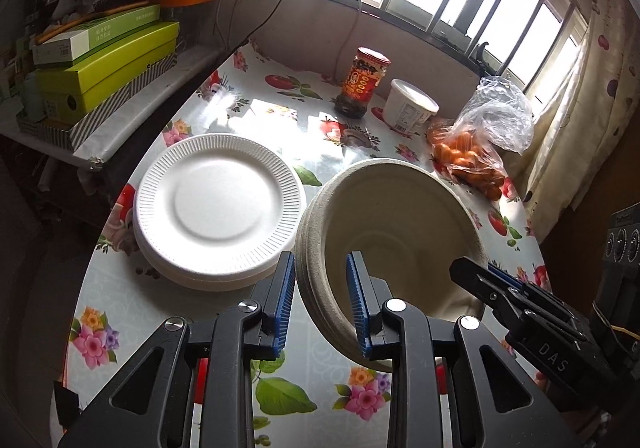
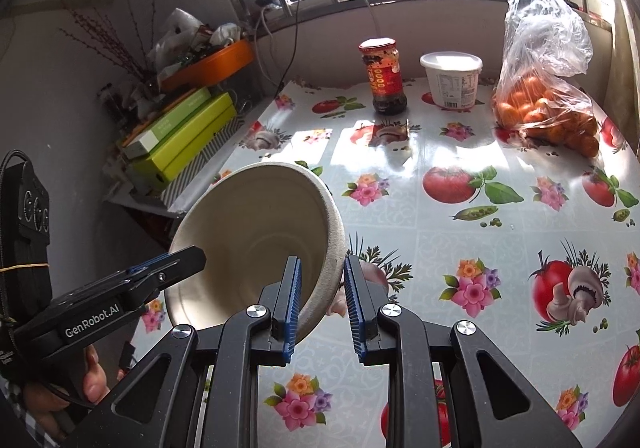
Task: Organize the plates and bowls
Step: 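Carry the bowls over the white plates and lower them onto the plates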
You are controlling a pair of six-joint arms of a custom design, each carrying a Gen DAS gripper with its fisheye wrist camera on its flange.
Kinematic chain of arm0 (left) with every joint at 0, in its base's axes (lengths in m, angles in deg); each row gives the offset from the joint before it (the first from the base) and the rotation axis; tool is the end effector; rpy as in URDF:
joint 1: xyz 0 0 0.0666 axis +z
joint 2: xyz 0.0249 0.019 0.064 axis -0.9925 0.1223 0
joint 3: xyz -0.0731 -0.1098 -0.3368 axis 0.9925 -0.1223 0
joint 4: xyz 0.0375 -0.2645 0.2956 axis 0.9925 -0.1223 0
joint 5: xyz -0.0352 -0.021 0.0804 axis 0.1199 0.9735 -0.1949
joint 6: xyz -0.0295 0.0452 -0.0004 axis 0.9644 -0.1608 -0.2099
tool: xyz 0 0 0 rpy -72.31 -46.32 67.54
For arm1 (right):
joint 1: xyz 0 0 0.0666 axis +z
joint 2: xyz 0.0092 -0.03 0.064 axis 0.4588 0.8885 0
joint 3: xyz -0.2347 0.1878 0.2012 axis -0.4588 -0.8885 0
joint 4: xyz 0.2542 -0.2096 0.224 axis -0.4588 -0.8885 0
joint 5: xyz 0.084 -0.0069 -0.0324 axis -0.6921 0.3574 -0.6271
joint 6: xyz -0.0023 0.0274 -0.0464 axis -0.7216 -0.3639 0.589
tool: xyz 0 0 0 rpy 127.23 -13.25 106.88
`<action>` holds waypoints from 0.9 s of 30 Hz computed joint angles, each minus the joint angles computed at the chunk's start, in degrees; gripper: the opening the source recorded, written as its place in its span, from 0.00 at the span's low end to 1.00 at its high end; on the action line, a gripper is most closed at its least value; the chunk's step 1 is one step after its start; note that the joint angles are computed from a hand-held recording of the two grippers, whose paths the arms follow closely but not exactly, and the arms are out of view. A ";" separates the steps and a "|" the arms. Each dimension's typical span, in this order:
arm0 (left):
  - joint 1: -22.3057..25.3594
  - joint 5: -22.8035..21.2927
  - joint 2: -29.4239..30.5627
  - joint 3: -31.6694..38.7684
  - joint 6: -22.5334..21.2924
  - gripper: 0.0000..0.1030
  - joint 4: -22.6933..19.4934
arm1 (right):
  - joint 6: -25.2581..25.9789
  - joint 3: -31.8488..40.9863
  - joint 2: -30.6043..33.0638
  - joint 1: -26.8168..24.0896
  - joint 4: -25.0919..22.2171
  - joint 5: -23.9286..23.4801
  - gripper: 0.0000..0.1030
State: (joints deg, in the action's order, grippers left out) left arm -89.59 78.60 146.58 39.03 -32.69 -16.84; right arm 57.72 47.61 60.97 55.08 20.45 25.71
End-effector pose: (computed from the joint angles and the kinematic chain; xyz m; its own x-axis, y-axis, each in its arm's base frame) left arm 0.3683 -0.0438 0.5550 -0.6920 -0.3690 -0.6204 -0.2036 0.9243 -0.3228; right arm 0.4363 0.2397 0.5539 -0.7100 -0.1910 -0.6778 -0.5041 0.8099 0.2999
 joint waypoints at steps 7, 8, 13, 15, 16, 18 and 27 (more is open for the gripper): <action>3.38 0.66 -0.36 -0.04 -0.94 0.27 -0.49 | 0.37 4.33 3.22 2.18 -0.86 0.29 0.21; 4.01 0.97 -0.29 0.07 -1.04 0.27 -0.59 | 0.29 5.13 3.85 2.42 -1.13 0.19 0.21; 6.85 1.77 0.59 1.40 -2.19 0.27 -1.21 | -0.13 9.16 7.04 3.68 -2.42 -0.42 0.21; 7.90 2.07 1.01 1.96 -2.46 0.27 -1.51 | -0.25 11.07 8.40 4.18 -3.04 -0.54 0.21; 8.25 1.88 1.18 2.26 -2.79 0.27 -1.68 | -0.28 11.85 8.98 4.44 -3.20 -0.50 0.21; 9.02 1.76 1.51 2.82 -3.33 0.27 -1.92 | -0.50 13.98 10.53 5.00 -3.89 -0.28 0.21; 12.36 1.78 4.44 5.90 -5.53 0.27 -2.93 | -0.98 23.13 17.26 6.42 -7.15 -0.79 0.21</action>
State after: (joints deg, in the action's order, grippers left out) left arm -77.22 80.38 151.02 44.94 -38.22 -19.77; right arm 56.74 70.73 78.23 61.50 13.30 24.93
